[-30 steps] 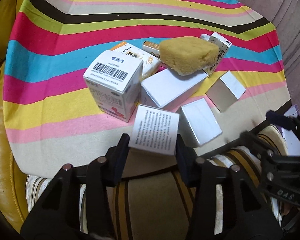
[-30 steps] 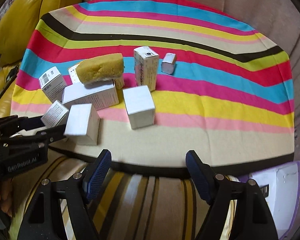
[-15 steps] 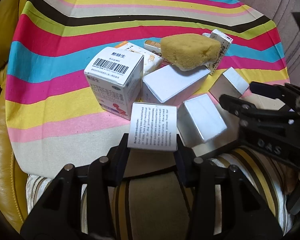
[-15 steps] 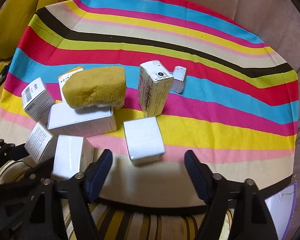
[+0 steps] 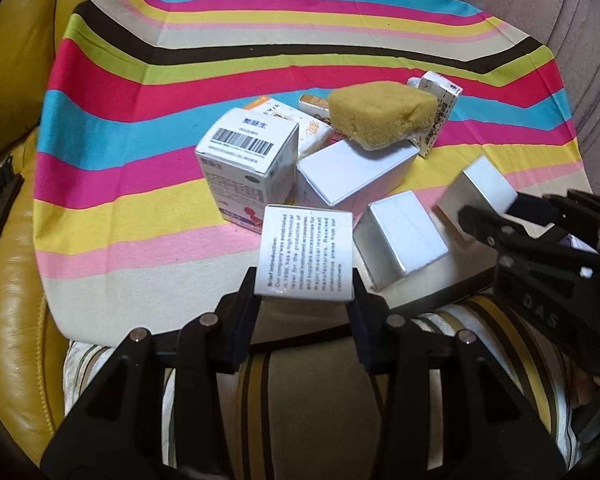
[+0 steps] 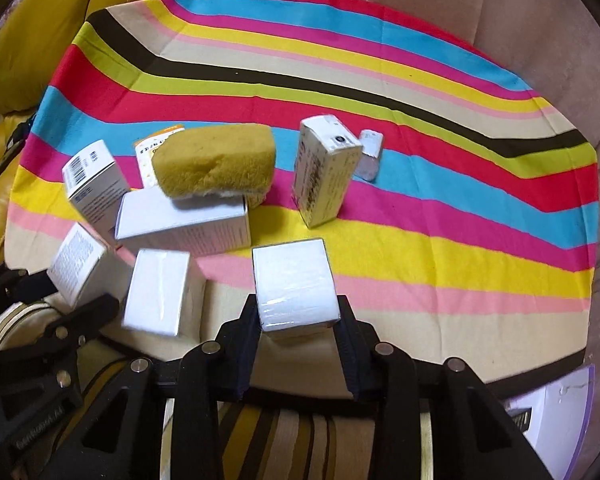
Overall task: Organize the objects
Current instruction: 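Grasp the printed white box with the left tool while the right tool grasps a small white box, then carry both white boxes toward the purple box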
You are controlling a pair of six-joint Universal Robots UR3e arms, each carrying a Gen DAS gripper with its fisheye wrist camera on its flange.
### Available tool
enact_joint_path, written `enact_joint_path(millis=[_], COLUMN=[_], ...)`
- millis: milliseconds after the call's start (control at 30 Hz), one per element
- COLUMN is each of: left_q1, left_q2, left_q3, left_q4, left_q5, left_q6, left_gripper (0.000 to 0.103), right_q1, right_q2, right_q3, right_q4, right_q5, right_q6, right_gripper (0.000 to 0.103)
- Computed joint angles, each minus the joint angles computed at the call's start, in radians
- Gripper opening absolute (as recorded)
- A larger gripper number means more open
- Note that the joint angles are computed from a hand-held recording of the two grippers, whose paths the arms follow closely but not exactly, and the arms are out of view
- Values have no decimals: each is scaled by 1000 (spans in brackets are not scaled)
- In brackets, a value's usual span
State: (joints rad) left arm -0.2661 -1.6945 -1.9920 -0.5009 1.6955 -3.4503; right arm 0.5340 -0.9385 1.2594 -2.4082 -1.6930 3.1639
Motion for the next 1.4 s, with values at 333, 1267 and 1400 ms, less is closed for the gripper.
enact_joint_path(millis=[333,1267,1400], left_q1=[-53,-357,-386], left_q2=[105,-175,-240], left_q3=[-60,346,436], left_q4=[-19,-148,-174], left_q5=[48,98,95], left_q6=[-38,-77,-64], left_gripper=[46,46,46], right_q1=[-2,-279,-348], right_q2=[-196,-685,-754], right_q3=[265,839,906], right_q4=[-97,-228,-227], right_q5=[11,134,159], right_q6=[19,7,-12], right_gripper=[37,35,35])
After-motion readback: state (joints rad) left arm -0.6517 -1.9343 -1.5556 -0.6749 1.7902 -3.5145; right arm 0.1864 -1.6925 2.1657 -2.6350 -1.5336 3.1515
